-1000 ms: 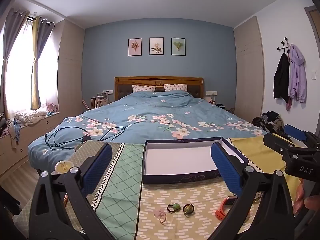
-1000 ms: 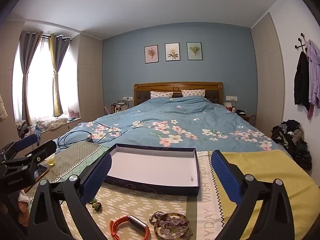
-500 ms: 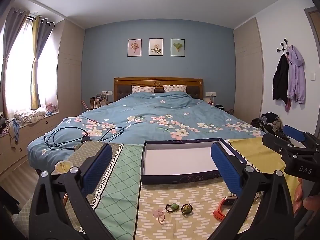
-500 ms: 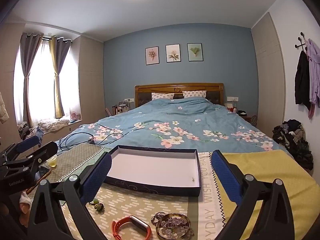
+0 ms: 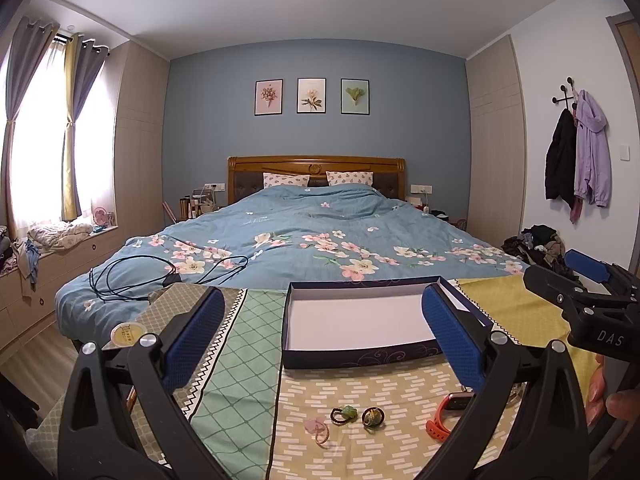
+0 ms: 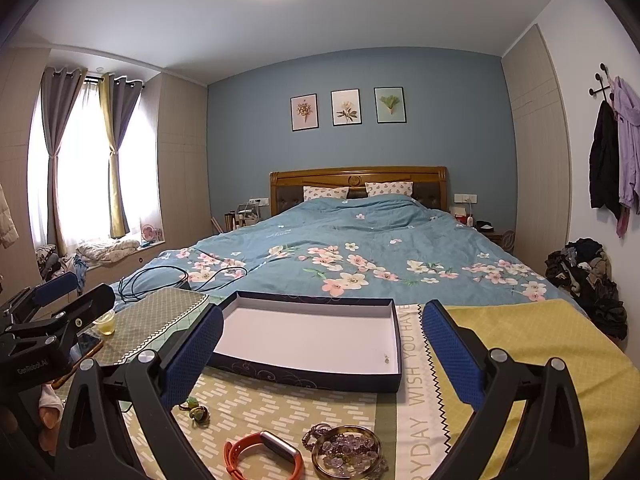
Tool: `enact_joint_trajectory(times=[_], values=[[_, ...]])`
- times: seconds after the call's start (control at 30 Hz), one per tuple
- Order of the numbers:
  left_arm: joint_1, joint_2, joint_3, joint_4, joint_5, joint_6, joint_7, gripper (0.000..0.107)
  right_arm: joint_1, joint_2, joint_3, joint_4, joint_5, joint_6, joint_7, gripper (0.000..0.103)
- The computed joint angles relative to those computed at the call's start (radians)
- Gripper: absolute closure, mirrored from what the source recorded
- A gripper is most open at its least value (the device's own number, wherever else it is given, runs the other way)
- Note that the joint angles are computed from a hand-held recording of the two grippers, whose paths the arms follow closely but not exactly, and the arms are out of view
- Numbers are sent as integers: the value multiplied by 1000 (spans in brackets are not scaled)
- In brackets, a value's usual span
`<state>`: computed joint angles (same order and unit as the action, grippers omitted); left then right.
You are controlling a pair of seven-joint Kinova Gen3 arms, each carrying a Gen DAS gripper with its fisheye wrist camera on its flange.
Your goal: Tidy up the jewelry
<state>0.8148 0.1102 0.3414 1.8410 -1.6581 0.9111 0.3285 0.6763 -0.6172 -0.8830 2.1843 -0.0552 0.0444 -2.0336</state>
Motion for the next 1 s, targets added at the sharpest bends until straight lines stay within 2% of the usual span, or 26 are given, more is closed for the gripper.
enact_joint_trajectory(times=[1.0], values=[[4,5,-2,-9,-2,7,-2,10,0,7,-2,3,-9,-11,9,7]])
